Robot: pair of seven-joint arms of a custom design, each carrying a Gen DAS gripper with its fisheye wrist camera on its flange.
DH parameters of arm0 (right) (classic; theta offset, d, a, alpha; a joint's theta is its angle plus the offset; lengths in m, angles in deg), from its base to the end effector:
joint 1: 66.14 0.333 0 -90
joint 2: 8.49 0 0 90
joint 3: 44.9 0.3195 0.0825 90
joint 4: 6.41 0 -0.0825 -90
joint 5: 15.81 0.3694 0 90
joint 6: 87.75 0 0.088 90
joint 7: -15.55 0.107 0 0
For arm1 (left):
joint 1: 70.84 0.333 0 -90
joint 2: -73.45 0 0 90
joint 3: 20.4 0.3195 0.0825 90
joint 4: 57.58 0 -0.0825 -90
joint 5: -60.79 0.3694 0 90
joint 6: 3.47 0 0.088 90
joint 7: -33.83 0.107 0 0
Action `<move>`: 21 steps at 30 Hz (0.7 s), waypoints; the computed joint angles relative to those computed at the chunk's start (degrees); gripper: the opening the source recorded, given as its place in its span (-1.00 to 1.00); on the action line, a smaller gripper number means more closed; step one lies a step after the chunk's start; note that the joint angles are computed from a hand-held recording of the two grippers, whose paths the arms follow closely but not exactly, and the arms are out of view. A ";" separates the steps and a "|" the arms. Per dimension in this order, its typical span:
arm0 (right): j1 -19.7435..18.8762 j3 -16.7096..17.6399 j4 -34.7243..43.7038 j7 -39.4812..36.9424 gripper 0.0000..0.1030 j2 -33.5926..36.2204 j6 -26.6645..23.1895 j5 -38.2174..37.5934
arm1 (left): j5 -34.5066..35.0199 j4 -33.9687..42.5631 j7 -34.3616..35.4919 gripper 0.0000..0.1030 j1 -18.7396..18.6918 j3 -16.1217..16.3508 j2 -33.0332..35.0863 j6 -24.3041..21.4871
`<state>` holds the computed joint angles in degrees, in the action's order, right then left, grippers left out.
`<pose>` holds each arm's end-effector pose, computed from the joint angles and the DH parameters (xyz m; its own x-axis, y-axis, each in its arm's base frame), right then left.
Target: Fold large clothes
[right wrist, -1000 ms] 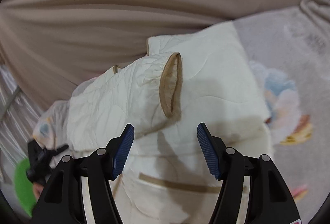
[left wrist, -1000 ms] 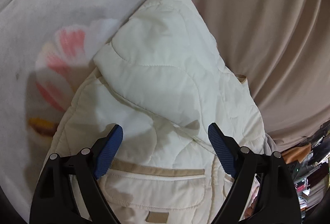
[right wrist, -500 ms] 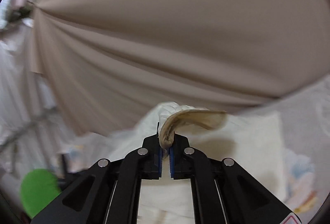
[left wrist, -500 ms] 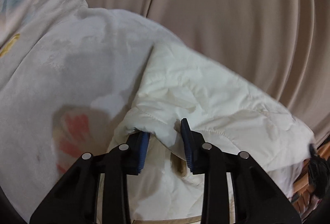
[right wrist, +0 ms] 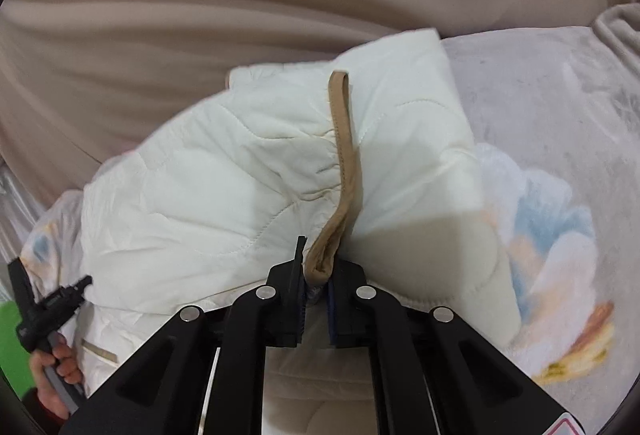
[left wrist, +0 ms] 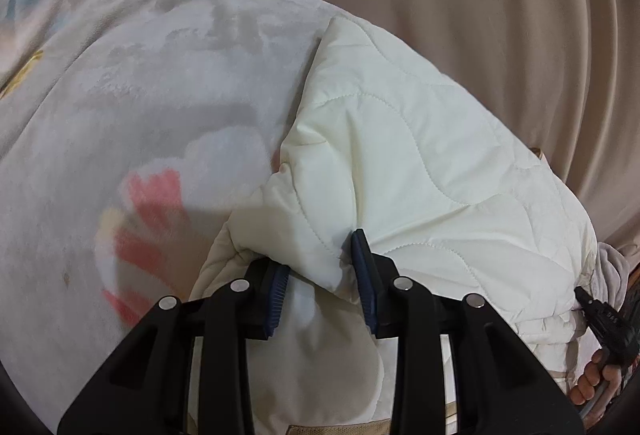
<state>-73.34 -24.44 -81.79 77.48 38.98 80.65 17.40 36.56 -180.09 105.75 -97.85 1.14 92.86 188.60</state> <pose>0.7774 0.0530 0.3514 0.1424 -0.9126 -0.3831 -0.6850 0.1886 -0.7037 0.6075 -0.0307 0.3787 0.3803 -0.8437 0.3789 -0.4954 -0.5317 -0.6869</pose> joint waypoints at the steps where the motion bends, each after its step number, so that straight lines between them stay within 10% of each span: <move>1: 0.39 -0.62 -1.54 0.51 -0.80 -1.19 1.43 1.11 | 3.09 -0.65 -2.44 -0.39 2.93 -2.56 -0.38 0.85; 5: 10.20 -13.10 -8.63 13.22 -0.64 -7.03 9.59 -3.71 | 2.79 -0.42 -1.49 -0.37 11.43 -11.35 -0.07 3.22; 9: 13.48 -13.62 -6.35 10.64 -0.64 -6.68 12.43 -12.14 | 0.16 -0.88 0.31 -0.35 10.41 -11.12 0.16 4.92; 15: 16.60 -14.86 9.15 9.83 -0.74 2.80 1.65 -21.45 | 7.58 -3.16 -5.73 -0.32 24.23 -24.02 -0.08 9.48; 21: 14.82 -18.99 11.97 18.97 -0.95 6.89 3.24 -25.34 | 11.20 -3.15 -8.25 -0.27 26.31 -25.41 0.22 9.48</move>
